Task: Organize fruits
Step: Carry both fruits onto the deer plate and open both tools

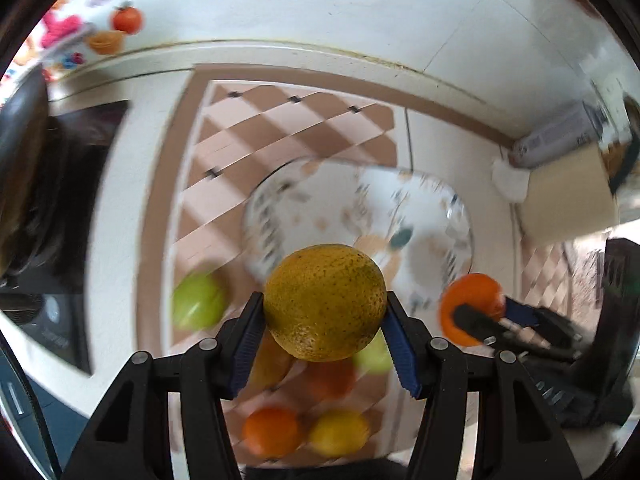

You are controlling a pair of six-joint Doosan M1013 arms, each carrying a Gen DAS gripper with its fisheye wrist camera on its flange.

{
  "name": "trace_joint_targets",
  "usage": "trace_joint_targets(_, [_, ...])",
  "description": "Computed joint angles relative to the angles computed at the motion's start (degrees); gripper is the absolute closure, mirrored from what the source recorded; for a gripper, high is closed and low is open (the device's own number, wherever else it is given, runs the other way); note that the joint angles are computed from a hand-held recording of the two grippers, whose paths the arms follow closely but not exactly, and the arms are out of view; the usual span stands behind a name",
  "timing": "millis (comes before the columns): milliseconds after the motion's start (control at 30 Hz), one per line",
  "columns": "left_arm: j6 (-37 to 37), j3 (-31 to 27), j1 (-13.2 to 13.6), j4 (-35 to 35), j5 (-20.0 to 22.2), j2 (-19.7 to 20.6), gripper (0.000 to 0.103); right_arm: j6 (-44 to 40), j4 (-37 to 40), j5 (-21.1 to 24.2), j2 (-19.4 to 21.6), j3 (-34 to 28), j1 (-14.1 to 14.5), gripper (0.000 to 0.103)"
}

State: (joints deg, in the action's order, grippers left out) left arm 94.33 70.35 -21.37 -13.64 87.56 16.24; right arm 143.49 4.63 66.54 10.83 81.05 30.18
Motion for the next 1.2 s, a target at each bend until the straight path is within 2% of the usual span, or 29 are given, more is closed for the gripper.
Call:
trace_joint_targets(200, [-5.67, -7.44, -1.84, -2.40, 6.55, 9.50, 0.048, -6.36, 2.23, 3.79, 4.75, -2.94, -3.80, 0.038])
trace_joint_targets(367, [-10.27, -10.69, -1.82, -6.08, 11.95, 14.30, 0.048, -10.15, 4.74, 4.31, 6.89, -3.08, -5.85, 0.038])
trace_joint_targets(467, [-11.40, -11.51, -2.12, -6.14, 13.25, 15.80, 0.048, -11.87, 5.69, 5.04, 8.07, -3.81, -6.39, 0.038])
trace_joint_targets(700, [-11.20, -12.75, -2.92, -4.82, 15.23, 16.64, 0.048, -14.97, 7.64, 6.90, 9.82, -5.23, -7.51, 0.036])
trace_joint_targets(833, [-11.11, -12.22, -3.16, -3.91, 15.08, 16.38, 0.048, -15.24, 9.47, 6.45, 9.59, -4.95, -8.21, 0.021])
trace_joint_targets(867, [-10.87, -12.05, -3.21, -3.80, 14.67, 16.16, 0.046, -15.15, 9.37, 6.26, 9.32, -4.81, -8.24, 0.021])
trace_joint_targets(1000, [-9.75, -11.81, -3.27, -2.69, 12.73, 15.26, 0.019, -13.11, 7.37, 7.08, 8.14, -4.28, -7.94, 0.016])
trace_joint_targets(1133, [-8.14, -11.03, -3.78, 1.41, 10.01, 13.36, 0.018, -9.67, 4.71, 7.77, 6.95, -3.72, -6.82, 0.015])
trace_joint_targets(1200, [-7.14, -9.37, -4.29, 5.09, 7.16, 11.51, 0.018, -7.75, 2.79, 7.96, 6.06, -3.20, -5.94, 0.015])
